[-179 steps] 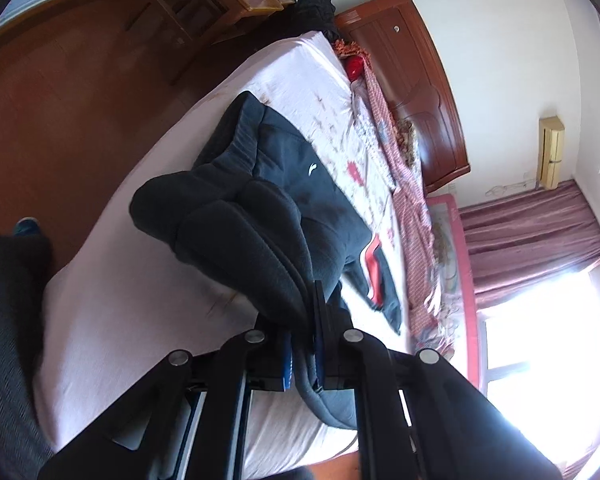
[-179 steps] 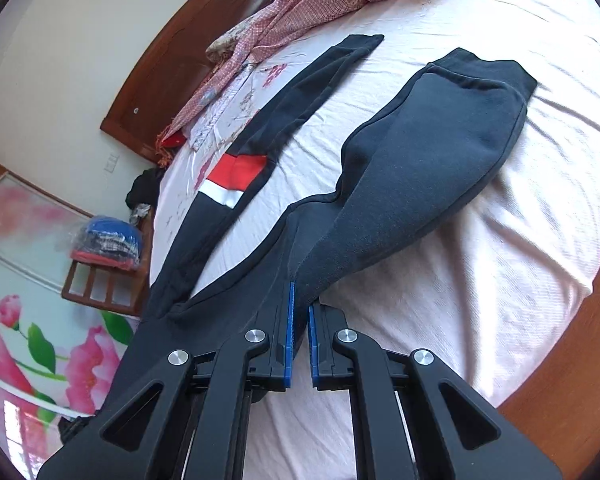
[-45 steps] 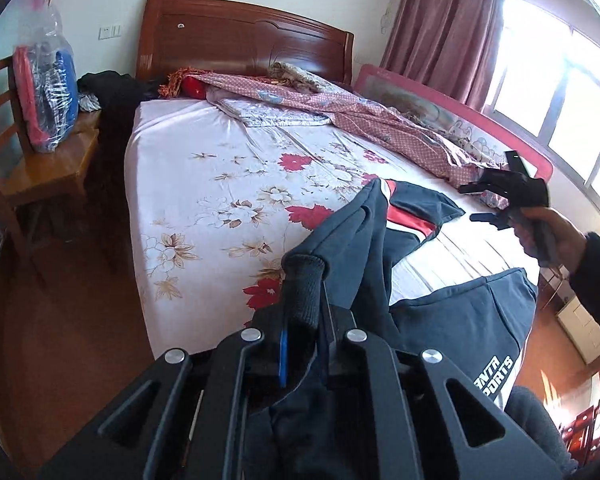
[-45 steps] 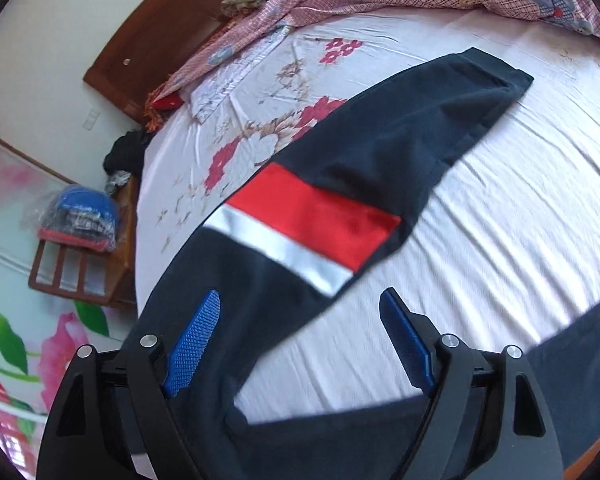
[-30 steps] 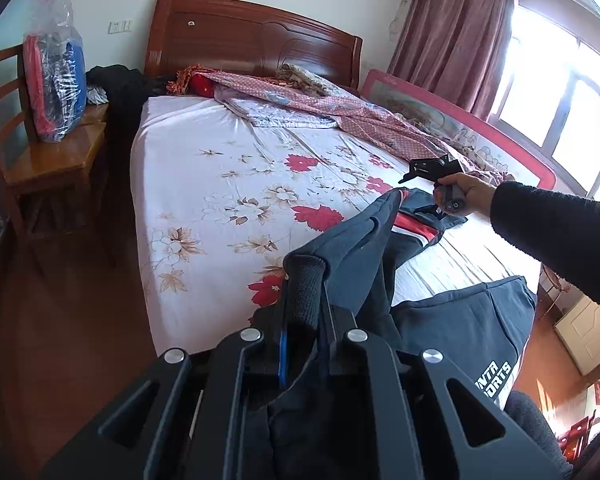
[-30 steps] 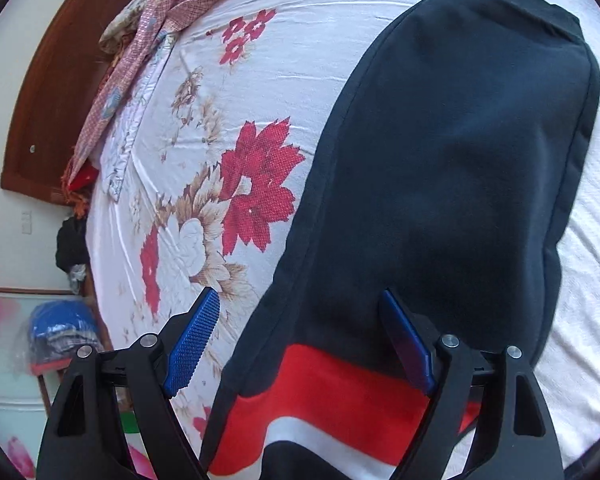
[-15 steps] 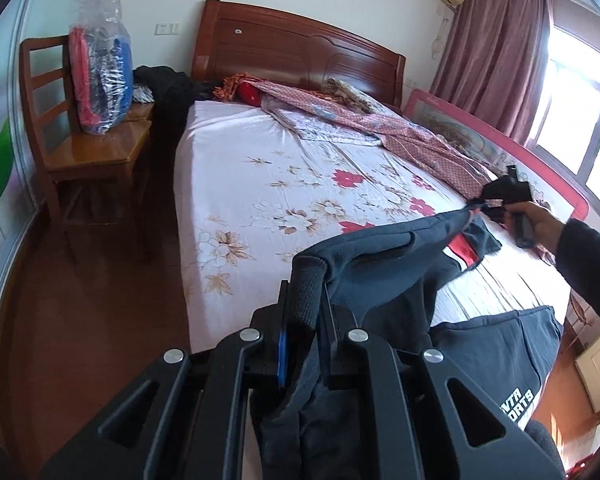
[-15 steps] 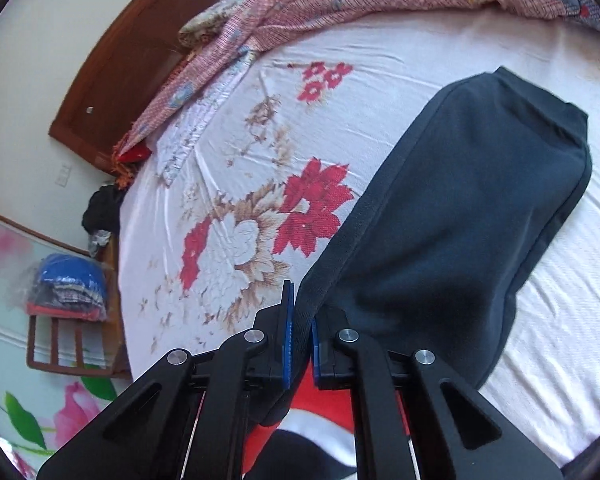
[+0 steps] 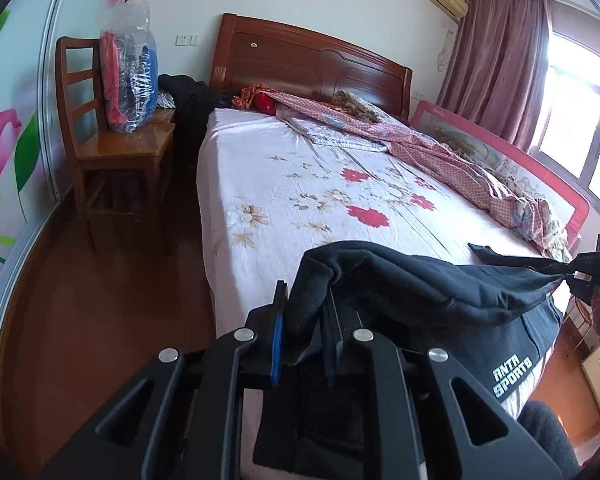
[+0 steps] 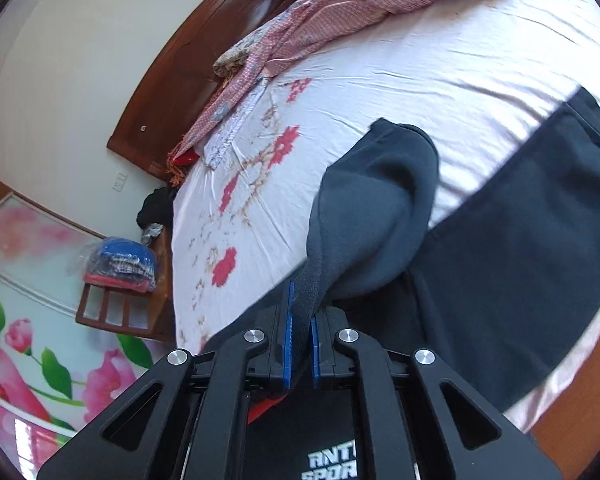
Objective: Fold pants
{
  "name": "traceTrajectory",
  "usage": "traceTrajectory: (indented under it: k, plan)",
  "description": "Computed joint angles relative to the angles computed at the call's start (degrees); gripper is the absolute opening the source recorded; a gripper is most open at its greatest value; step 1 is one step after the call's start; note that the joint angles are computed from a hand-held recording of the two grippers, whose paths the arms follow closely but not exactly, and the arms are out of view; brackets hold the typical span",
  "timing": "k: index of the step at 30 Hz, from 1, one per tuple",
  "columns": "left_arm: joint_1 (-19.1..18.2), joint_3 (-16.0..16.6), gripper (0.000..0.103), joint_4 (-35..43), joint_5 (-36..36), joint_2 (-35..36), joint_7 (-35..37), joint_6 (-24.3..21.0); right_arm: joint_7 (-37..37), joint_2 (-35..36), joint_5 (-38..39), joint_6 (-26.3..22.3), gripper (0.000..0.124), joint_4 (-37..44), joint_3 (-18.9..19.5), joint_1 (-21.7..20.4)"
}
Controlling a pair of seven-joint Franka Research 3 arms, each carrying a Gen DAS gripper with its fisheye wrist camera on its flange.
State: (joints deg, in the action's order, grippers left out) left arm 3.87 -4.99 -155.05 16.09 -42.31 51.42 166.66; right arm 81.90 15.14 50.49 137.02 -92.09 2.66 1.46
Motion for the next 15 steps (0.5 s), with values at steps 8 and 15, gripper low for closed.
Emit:
traceTrajectory:
  k: [8,15]
  plan:
    - [-2.8,-5.0,0.018,-4.9,1.1,-8.1,-3.3,-8.7,-1.2,-7.3,5.7,5.4,0.006,-14.8,-1.5,0.5]
    - [-4.8,-7.5,0.022,-5.1,4.4,-7.8,-4.7,-14.7,0.7,-8.6,0.1,6.3,0.006,-16.0,-3.3,0.6]
